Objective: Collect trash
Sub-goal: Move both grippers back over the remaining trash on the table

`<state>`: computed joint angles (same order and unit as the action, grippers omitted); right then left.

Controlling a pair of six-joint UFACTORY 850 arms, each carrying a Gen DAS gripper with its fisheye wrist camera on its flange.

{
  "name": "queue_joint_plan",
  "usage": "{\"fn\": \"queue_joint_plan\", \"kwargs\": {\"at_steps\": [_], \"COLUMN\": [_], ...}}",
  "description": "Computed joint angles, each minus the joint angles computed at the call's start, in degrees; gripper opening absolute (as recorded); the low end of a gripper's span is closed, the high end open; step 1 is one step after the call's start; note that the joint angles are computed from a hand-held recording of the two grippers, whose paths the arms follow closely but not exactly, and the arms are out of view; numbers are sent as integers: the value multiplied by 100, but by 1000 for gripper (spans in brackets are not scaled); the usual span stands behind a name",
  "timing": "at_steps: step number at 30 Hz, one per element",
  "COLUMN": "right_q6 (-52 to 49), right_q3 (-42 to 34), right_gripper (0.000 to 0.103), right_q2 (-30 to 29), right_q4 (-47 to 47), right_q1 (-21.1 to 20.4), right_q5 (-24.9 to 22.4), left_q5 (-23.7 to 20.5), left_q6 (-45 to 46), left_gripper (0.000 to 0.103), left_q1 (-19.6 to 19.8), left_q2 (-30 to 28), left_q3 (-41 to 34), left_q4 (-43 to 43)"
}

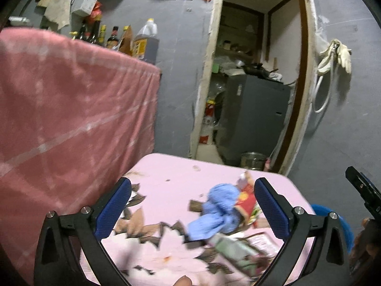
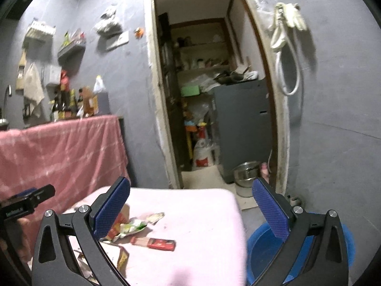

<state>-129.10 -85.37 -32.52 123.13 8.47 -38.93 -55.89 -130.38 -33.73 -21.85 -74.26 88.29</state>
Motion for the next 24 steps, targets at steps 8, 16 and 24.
{"fn": "queue_joint_plan", "kwargs": {"at_steps": [8, 16, 24], "right_q6": [577, 1557, 3214], "right_q3": [-328, -712, -1299], "right_gripper": [103, 103, 97], "right_q2": [-247, -507, -873], "right_q4": [-981, -2144, -3758], "right_q1": [253, 366, 388], "right_q5": [473, 741, 573], "left_q5": [488, 1379, 2090], "left_q6": [-19, 240, 238], "left_gripper": [101, 101, 92], "left_q1": [189, 451, 647], "left_q2": [160, 111, 22], "left_q3": [396, 378, 288], "left_q4": [-192, -433, -422]}}
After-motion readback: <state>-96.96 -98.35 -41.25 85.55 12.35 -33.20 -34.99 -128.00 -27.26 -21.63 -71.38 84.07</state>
